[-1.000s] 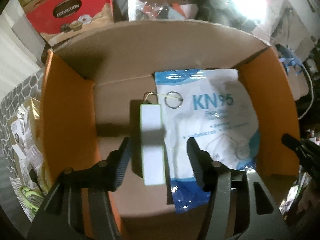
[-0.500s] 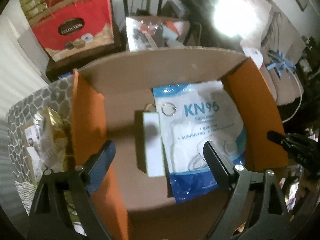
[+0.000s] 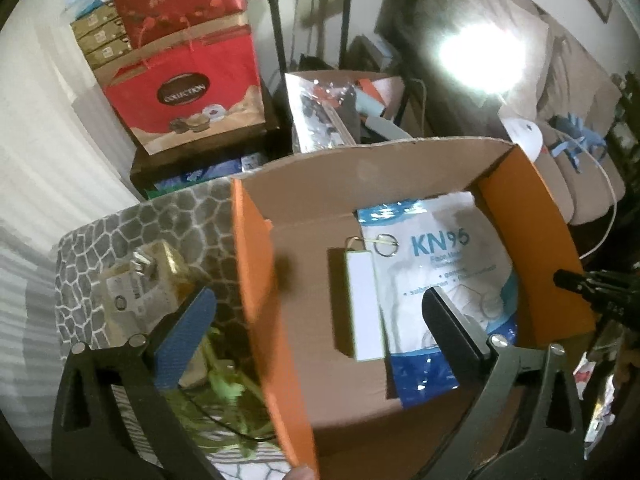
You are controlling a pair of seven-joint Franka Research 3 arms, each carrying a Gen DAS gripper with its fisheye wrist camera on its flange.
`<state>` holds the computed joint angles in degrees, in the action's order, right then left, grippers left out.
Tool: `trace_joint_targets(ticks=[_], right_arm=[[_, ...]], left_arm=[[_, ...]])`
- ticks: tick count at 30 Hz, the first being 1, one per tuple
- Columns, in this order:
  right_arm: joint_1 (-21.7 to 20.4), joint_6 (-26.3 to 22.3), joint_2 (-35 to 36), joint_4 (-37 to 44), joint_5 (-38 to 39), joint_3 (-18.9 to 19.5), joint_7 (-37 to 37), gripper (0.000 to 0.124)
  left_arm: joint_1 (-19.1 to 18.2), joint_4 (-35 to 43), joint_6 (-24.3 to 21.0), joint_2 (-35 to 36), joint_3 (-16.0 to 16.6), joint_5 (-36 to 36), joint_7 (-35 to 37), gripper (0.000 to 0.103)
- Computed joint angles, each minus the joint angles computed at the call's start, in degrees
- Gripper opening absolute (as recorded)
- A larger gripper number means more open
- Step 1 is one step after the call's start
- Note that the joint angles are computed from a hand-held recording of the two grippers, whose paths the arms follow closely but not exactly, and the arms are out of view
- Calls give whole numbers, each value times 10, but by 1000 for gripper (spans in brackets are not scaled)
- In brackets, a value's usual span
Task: Organize objects
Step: 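Move left gripper back to the gold package and green cable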
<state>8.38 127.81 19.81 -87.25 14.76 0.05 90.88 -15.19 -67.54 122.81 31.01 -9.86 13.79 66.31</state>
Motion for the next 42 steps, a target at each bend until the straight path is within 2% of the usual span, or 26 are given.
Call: trace_joint_targets(ticks=[15,29,36,39,42], right_arm=[[0,0,0,0,1,0,0,12],[5,1,-2,-4,-4,-1,10,12],[5,1,-2,-5,-5,0,12,12],[5,1,-3,-6,-6,0,13,12],[5,2,-3,-7,-6,0,13,12]], left_arm=[[61,-109,45,-73,7,-27,4,103],[125,-168,59,-109,5,-94,63,103],[136,-155,60,-85,6,-107,104,94],[136,-157,77,-76,8,-105,104,81],[137,-136,73,-54,8,-102,110,77]])
